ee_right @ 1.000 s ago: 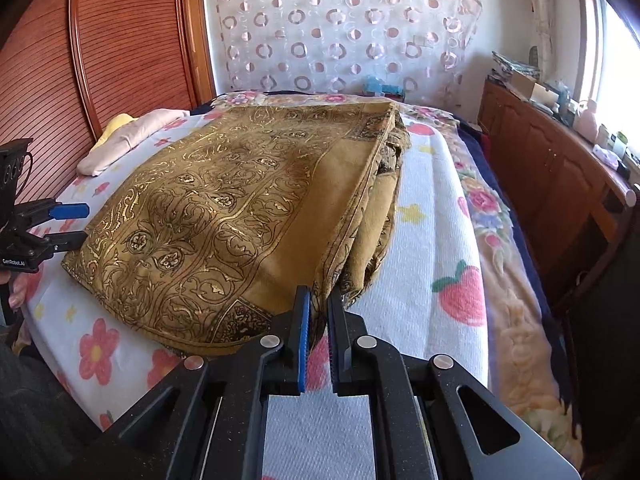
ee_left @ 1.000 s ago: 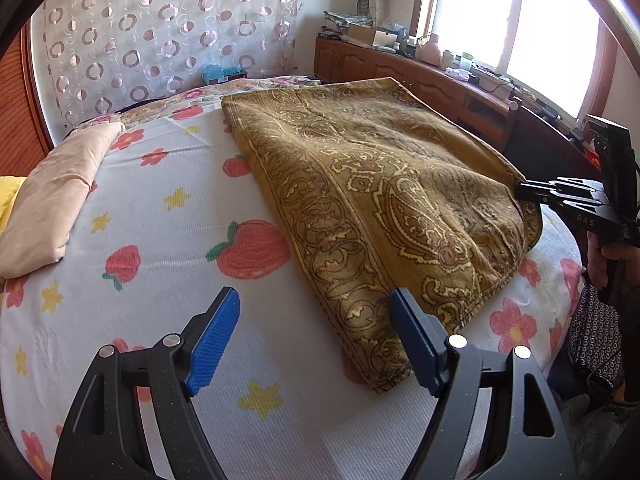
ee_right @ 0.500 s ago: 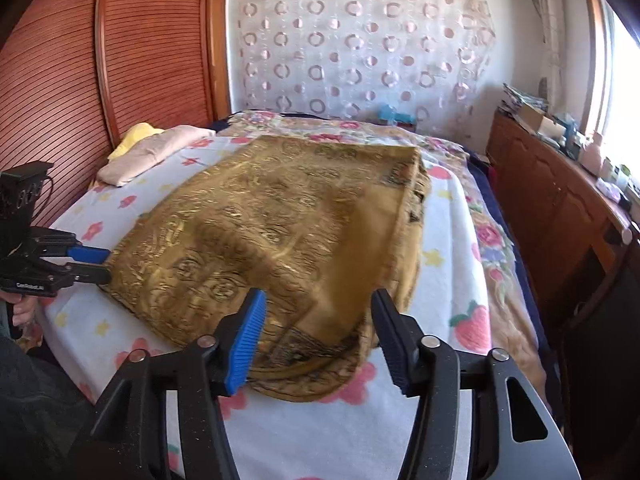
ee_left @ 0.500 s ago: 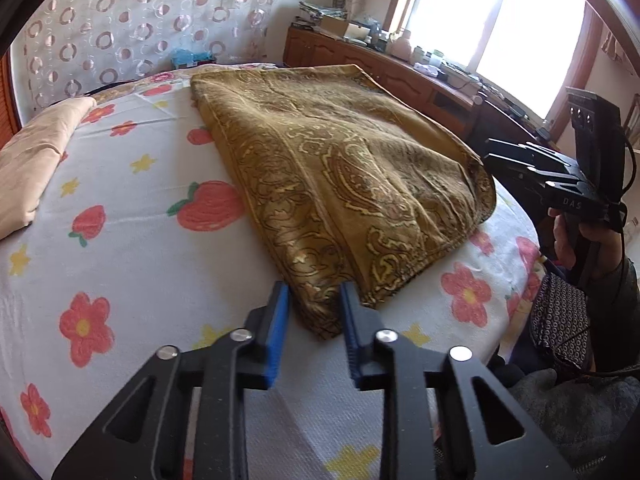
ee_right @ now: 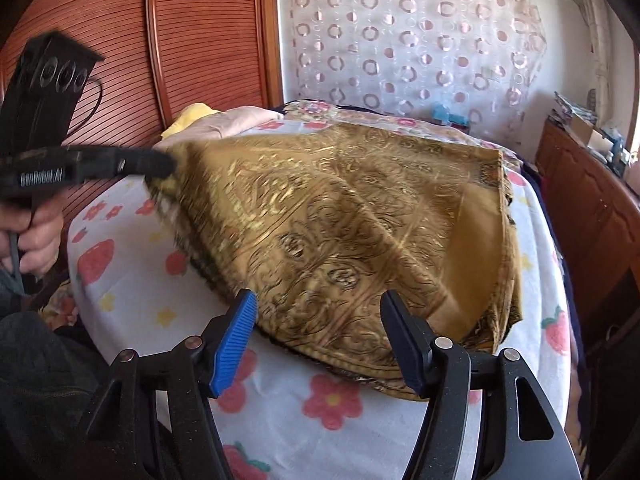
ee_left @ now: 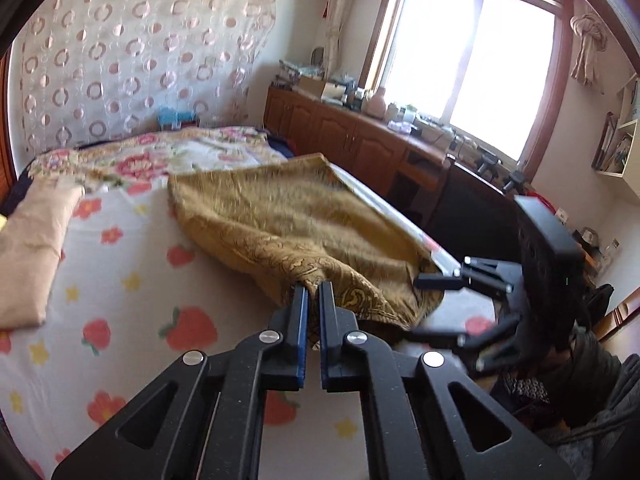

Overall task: Fold small clothes
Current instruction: 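Grasp the shirt's end with the right gripper and fold it over toward the collar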

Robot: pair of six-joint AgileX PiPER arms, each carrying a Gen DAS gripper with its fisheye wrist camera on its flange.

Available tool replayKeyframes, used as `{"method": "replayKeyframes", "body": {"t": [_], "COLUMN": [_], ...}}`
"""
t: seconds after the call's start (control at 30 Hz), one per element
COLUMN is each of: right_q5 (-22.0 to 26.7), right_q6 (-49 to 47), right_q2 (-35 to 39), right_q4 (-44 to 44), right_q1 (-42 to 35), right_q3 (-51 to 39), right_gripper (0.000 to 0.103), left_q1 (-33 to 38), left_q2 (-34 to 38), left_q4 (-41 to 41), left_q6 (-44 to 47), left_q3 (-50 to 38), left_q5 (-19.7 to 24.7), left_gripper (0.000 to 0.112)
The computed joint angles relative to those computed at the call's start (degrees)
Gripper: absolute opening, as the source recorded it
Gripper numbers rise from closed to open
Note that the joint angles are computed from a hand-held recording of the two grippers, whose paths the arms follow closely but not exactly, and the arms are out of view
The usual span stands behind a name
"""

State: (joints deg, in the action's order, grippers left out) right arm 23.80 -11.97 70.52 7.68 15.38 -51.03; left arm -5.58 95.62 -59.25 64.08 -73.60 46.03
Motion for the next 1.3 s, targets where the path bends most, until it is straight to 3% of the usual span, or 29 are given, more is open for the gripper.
{"method": "replayKeyframes", "body": {"t": [0.23,0.4,0.53,0.63,0.67,0.7,1.1,1.3], "right_q5": [0.2,0.1,-0.3,0.1,1.0,2.2,2.7,1.4], "right_q6": [-1.1,7.2,-4.1,-10.5,-13.5,-16.5,-20.8,-19.8], "right_q2": [2.4,4.9,6.3,7.7,8.3,9.3,19.9,23.6], "right_q4": [-1.4,-12.5,-3.3,-1.3,1.0,3.4,9.7,9.9], "right_q1": [-0.9,-4.1,-9.9,-11.6,-12.4,-13.2,-14.9,-14.1], "right_q3": [-0.5,-1.7,-3.3,-6.0,-7.5,-9.9,-26.1,-27.7], "right_gripper": [0.072,0.072,0.071,0.034,0.015,0.011,0.006,0.006], "left_q1": [-0.8,-0.2,0.1,-0.5,-0.7,-1.0,-1.4,-1.9], "left_q2": [1.3,2.1,3.7,5.9,6.9,7.9,20.4,26.3], "left_q4": [-1.0,-1.0,-1.2,-0.6,-0.1,0.9,11.5,17.4], "left_q6": [-1.8,-2.9,-3.5,-4.3,-5.0,-6.0,-18.5,-24.6], "left_q3": [-4.1,-5.5,-7.4,-10.2,-11.4,-12.9,-29.8,-38.5], "left_q5": [-0.8,-1.6,-2.3,-4.2,-5.0,-5.9,-6.2,-3.7], "left_gripper": [0.005,0.005,0.005,0.005,0.005,0.005,0.005,0.005]}}
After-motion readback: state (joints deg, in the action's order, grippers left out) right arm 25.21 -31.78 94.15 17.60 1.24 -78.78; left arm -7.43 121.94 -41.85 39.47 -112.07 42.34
